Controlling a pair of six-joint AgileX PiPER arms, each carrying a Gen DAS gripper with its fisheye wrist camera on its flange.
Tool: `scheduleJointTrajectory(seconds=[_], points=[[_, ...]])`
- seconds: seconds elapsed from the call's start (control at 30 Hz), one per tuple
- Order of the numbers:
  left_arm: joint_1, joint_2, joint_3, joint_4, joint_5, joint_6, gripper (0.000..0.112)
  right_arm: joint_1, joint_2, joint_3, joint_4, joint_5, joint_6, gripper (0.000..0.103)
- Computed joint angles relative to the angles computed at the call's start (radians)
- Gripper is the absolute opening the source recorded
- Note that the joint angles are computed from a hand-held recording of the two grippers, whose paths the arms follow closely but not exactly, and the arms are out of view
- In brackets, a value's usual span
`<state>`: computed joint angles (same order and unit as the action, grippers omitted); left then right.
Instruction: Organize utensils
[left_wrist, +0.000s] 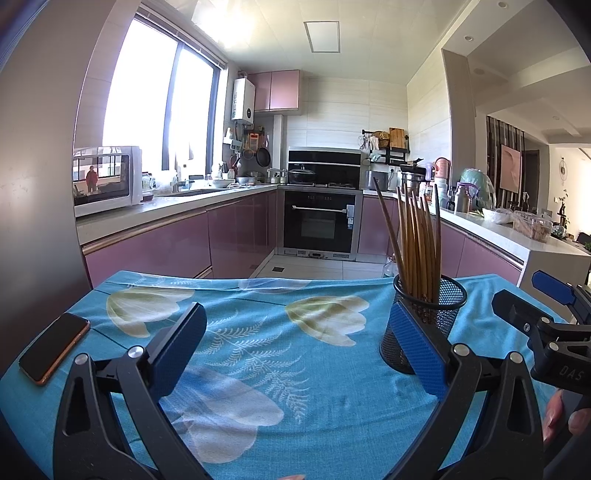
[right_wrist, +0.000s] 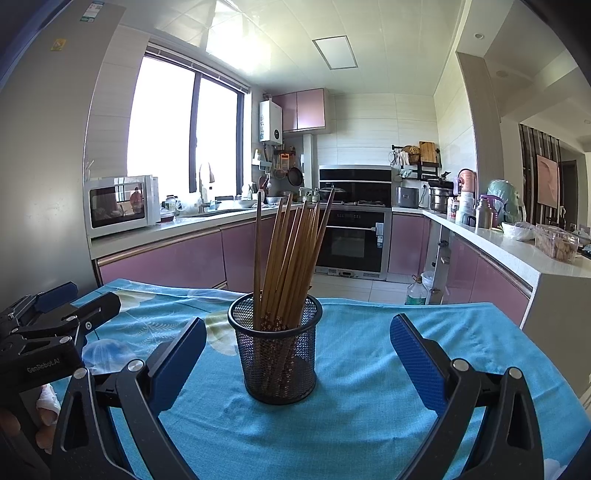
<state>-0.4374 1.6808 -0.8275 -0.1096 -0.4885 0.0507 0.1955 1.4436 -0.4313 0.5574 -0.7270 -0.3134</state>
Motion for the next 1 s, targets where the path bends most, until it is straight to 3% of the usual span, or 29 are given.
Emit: scheduleJointTrajectory(seconds=[0.6, 0.83, 0.93, 1.0], points=[[0.002, -0.001, 0.005, 0.018, -0.008, -0.011, 0.098, 0.001, 0.007, -0.002, -0.003, 0.0, 0.006, 0.096], [-0.014, -0.009, 0.019, -0.045, -0.028, 0.064, 0.098, 0.0, 0.006, -0.007, -0.008, 0.009, 0.007, 0.096], [-0.004, -0.003, -0.003, -0.031, 0.024, 0.048, 0.098, -0.02, -0.001, -0.012, -0.023, 0.046, -0.004, 0.096], [0.013, 0.007, -0.033, -0.022, 0.082, 0.04, 0.098, -0.074, -0.006, -0.026, -0.059, 0.119, 0.004, 0.096]])
